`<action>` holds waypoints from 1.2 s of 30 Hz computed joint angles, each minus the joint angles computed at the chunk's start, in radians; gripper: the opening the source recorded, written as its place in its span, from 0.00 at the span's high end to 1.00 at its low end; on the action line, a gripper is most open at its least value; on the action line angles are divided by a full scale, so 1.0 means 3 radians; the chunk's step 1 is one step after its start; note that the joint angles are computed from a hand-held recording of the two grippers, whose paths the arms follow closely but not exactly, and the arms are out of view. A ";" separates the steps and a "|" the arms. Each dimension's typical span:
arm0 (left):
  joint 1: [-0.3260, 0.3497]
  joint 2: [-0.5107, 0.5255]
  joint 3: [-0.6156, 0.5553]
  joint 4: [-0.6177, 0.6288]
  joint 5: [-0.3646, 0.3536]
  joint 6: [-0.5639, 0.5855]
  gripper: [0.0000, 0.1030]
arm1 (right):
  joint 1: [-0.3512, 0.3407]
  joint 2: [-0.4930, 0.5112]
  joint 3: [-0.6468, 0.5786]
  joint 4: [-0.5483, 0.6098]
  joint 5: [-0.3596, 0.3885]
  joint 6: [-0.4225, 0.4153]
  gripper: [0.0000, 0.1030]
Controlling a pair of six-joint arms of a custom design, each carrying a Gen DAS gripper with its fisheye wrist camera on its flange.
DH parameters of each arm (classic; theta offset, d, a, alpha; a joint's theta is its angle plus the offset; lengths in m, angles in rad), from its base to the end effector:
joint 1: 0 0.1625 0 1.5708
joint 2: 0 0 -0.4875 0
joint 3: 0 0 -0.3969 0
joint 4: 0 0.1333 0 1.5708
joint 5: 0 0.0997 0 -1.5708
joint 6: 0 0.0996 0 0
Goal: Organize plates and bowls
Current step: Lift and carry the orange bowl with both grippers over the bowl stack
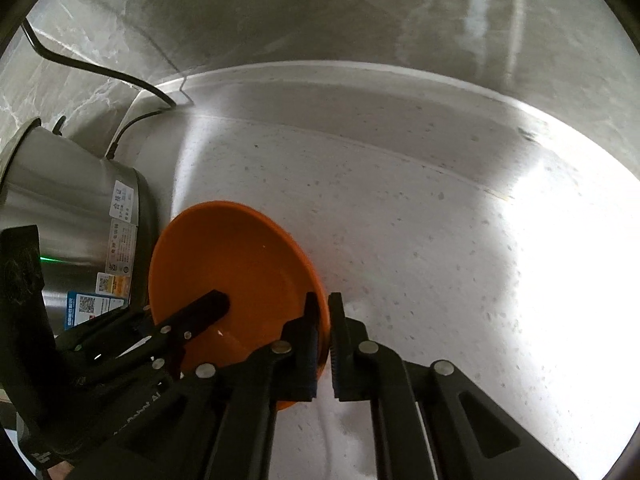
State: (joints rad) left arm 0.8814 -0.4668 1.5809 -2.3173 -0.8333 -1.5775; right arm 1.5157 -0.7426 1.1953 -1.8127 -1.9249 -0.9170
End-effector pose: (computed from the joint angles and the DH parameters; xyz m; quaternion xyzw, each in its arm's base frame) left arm -0.2760 -0.6497 -0.0790 -0.3345 0.8564 -0.2488 0.3045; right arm 0.0549 -0.7982 0.2063 0.4258 -0.8817 -0.1734 0.1065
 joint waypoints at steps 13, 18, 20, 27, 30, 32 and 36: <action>-0.0080 0.0115 -0.0164 -0.0157 -0.0117 0.0234 0.87 | -0.0091 -0.0106 -0.0140 0.0191 0.0011 0.0144 0.94; -0.0107 0.0188 -0.0307 -0.0182 -0.0169 0.0392 0.87 | -0.0140 -0.0177 -0.0203 0.0253 0.0013 0.0214 0.94; -0.0136 0.0240 -0.0401 -0.0189 -0.0210 0.0452 0.87 | -0.0162 -0.0219 -0.0213 0.0254 0.0009 0.0210 0.94; -0.0232 0.0395 -0.0685 -0.0153 -0.0306 0.0730 0.87 | -0.0283 -0.0371 -0.0300 0.0308 0.0040 0.0241 0.93; -0.0289 0.0498 -0.0871 -0.0104 -0.0373 0.0853 0.87 | -0.0354 -0.0422 -0.0391 0.0378 0.0071 0.0264 0.93; -0.0327 0.0570 -0.0999 -0.0065 -0.0427 0.0927 0.87 | -0.0388 -0.0450 -0.0442 0.0420 0.0086 0.0283 0.93; -0.0388 0.0744 -0.1284 -0.0015 -0.0568 0.1114 0.87 | -0.0486 -0.0513 -0.0583 0.0517 0.0106 0.0308 0.92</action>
State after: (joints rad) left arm 0.7650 -0.2437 1.1956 -2.3219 -1.0037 -1.2434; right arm 1.3700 -0.8966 1.0205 -1.6577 -1.8932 -0.8245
